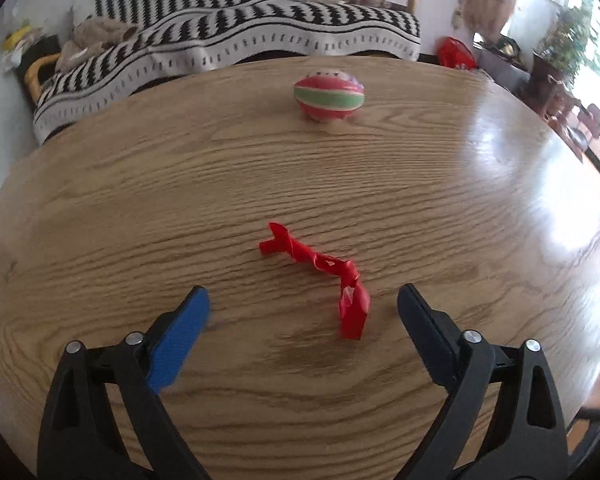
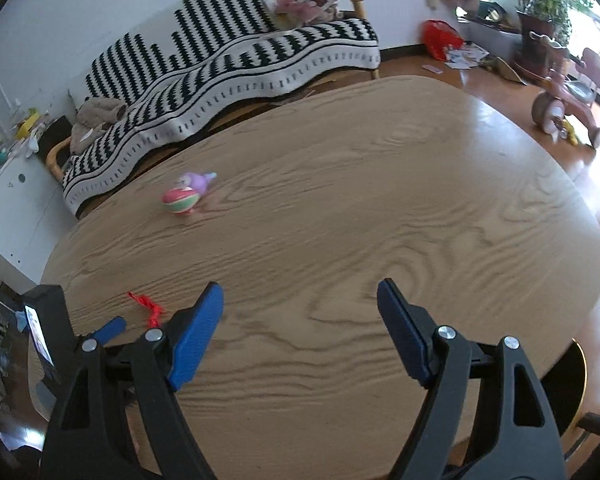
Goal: Collect trash
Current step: 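Move both open tools back over the table toward the remaining items, then grasp the red ribbon with left tool while right tool grasps the pink plush toy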
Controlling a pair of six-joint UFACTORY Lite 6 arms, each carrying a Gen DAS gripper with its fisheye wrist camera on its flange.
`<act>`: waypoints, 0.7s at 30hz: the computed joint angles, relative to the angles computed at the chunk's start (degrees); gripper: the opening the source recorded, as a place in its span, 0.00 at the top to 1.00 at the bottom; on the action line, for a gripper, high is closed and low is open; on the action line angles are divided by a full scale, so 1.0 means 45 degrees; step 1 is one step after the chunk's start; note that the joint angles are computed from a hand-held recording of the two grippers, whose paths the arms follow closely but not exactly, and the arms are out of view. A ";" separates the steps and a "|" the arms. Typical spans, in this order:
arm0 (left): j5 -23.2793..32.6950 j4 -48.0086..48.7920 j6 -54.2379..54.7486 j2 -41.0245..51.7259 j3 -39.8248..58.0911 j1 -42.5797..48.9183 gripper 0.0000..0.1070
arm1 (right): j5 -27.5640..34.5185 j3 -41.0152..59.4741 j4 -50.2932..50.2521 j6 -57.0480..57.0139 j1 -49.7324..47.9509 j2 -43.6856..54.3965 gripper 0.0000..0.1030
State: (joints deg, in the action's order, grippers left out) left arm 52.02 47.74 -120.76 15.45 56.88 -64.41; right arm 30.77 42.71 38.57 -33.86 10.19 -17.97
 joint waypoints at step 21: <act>-0.1416 0.0687 0.0879 -0.6505 -0.5421 0.2160 0.92 | -0.2577 0.9045 -0.5383 0.7782 0.6339 1.0634 0.22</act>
State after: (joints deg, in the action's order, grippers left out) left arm 45.65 50.83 -116.80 -13.82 32.49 -54.69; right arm 19.18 83.42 14.35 1.16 38.72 29.88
